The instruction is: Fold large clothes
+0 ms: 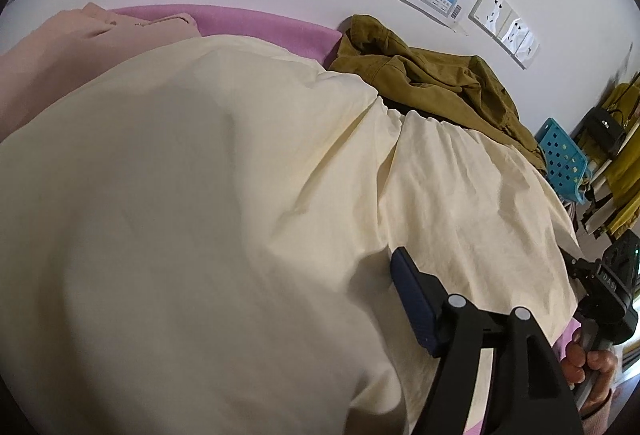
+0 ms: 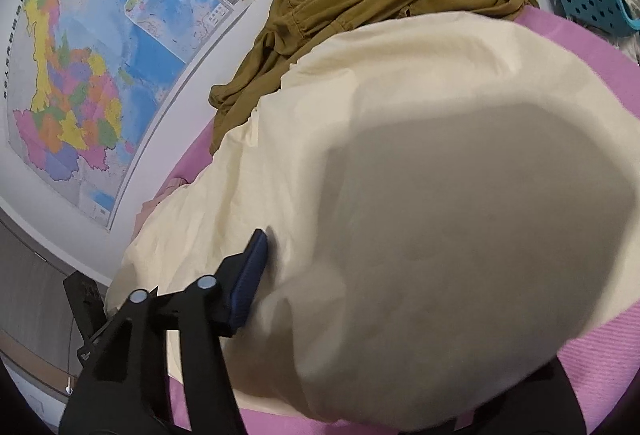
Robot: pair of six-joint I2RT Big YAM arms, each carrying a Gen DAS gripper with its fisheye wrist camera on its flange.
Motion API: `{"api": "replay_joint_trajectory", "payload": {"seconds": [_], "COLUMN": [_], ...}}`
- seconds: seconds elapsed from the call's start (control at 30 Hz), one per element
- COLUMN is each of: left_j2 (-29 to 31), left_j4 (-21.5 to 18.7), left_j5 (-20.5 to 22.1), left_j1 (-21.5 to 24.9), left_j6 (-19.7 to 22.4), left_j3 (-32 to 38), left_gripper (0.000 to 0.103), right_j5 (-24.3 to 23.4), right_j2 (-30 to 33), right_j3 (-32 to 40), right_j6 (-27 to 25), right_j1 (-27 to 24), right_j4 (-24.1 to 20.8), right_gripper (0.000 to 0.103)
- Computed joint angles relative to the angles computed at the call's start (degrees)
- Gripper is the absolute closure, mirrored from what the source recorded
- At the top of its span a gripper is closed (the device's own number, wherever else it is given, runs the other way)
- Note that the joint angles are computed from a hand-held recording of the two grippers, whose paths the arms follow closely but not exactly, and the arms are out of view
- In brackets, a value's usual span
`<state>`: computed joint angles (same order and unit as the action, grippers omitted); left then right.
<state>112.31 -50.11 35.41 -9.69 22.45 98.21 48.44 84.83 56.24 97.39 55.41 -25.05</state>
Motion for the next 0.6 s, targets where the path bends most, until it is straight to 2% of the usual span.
{"api": "replay_joint_trajectory", "payload": {"seconds": [0.1,0.23,0.4,0.5,0.6], "left_j2": [-0.3,-0.4,-0.2,-0.5,-0.8], "left_j4": [1.2,1.7,1.4,1.7,2.4], "left_j5": [-0.4,-0.9,-0.6,-1.0,-1.6], "left_j1": [-0.1,-0.3,-0.4,-0.6,-0.7], "left_j6": [0.0,0.3,0.4,-0.1,-0.6], "left_j3": [-0.6,-0.8,-0.6,-0.8,-1.3], "left_gripper": [0.035,0.035,0.03,0.03,0.031], "right_j5": [-0.4,-0.3,-0.5,-0.7,-0.9], "right_j2": [0.7,0.8,1.3,1.4,0.8], "right_j3": [1.5,1.1,1.9,2.3,1.2], "right_j6": [-0.5,-1.0,-2.9,-2.6,-2.6], "right_j1": [-0.3,-0.6,-0.9,-1.1,-1.1], "right_j4": [-2.4,-1.2,-1.4,-2.6,-1.3], "right_gripper": [0.042,0.043,0.034,0.039,0.051]}}
